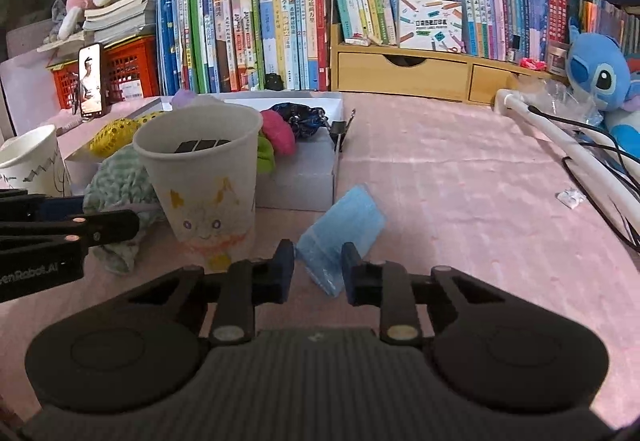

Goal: Organize soft objects
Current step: 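Grasp the green gingham cloth with the left tool while the right tool grasps the blue face mask, then carry the gingham cloth and blue mask over the tray with both tools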

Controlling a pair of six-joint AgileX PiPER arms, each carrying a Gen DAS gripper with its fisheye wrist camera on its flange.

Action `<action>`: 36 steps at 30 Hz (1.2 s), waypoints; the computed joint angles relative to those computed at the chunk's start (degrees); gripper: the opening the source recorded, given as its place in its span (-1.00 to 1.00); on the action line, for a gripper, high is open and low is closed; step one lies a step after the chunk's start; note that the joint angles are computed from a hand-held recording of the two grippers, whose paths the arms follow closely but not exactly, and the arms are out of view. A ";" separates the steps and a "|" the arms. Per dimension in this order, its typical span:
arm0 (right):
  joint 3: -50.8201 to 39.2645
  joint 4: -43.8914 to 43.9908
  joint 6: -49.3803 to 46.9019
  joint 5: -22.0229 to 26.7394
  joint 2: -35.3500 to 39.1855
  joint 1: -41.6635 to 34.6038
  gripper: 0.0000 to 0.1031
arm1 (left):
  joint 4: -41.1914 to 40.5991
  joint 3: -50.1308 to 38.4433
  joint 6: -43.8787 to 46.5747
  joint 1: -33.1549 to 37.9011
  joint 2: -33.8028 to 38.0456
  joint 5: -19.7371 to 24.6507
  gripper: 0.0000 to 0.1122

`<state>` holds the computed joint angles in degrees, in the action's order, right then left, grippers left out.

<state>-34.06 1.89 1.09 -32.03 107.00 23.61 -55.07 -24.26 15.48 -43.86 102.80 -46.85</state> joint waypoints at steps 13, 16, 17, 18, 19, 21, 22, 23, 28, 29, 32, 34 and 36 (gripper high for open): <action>-2.27 -4.79 8.50 1.13 1.08 -3.83 0.35 | -2.45 -0.63 0.93 -1.72 2.51 -3.41 0.10; -5.90 -7.77 12.79 4.47 3.09 -4.72 0.38 | -1.52 -2.16 0.97 -0.18 4.06 -3.21 0.15; -6.94 -10.44 16.09 5.31 3.74 -5.43 0.38 | -1.15 -2.62 0.84 0.34 4.55 -2.96 0.15; -7.49 -13.09 19.35 5.53 4.29 -6.19 0.38 | -0.40 -2.98 0.42 0.99 5.07 -2.77 0.13; -7.90 -15.01 21.93 5.46 4.76 -6.79 0.37 | 0.41 -3.36 0.08 1.77 5.54 -2.31 0.07; -8.15 -13.76 21.50 5.91 4.77 -6.54 0.04 | 2.28 -3.76 -1.10 3.20 5.99 -0.92 -0.21; -8.26 -12.97 20.95 6.21 4.77 -6.43 -0.14 | 3.99 -3.52 -2.72 3.97 5.93 -0.23 -0.28; -8.40 -12.44 20.63 6.79 4.67 -6.33 -0.21 | 5.09 -3.18 -4.10 4.33 5.73 0.07 -0.30; -8.17 -15.60 23.34 7.37 3.52 -7.27 -0.23 | 3.17 -1.82 -2.05 2.75 3.68 -0.70 -0.35; -7.90 -15.14 22.85 7.29 3.00 -7.30 -0.23 | 2.49 -1.47 -1.17 2.40 2.66 -0.47 -0.35; -7.59 -15.13 22.40 7.52 1.02 -7.58 -0.23 | -0.61 -0.19 1.65 0.54 -0.70 -1.39 -0.35; -8.30 -18.03 24.81 8.45 -0.21 -8.21 -0.23 | -2.88 0.28 4.04 -0.21 -3.41 -1.66 -0.35; -9.40 -21.95 28.64 9.43 -1.17 -8.95 -0.23 | -4.18 0.32 7.14 0.21 -6.81 -0.33 -0.35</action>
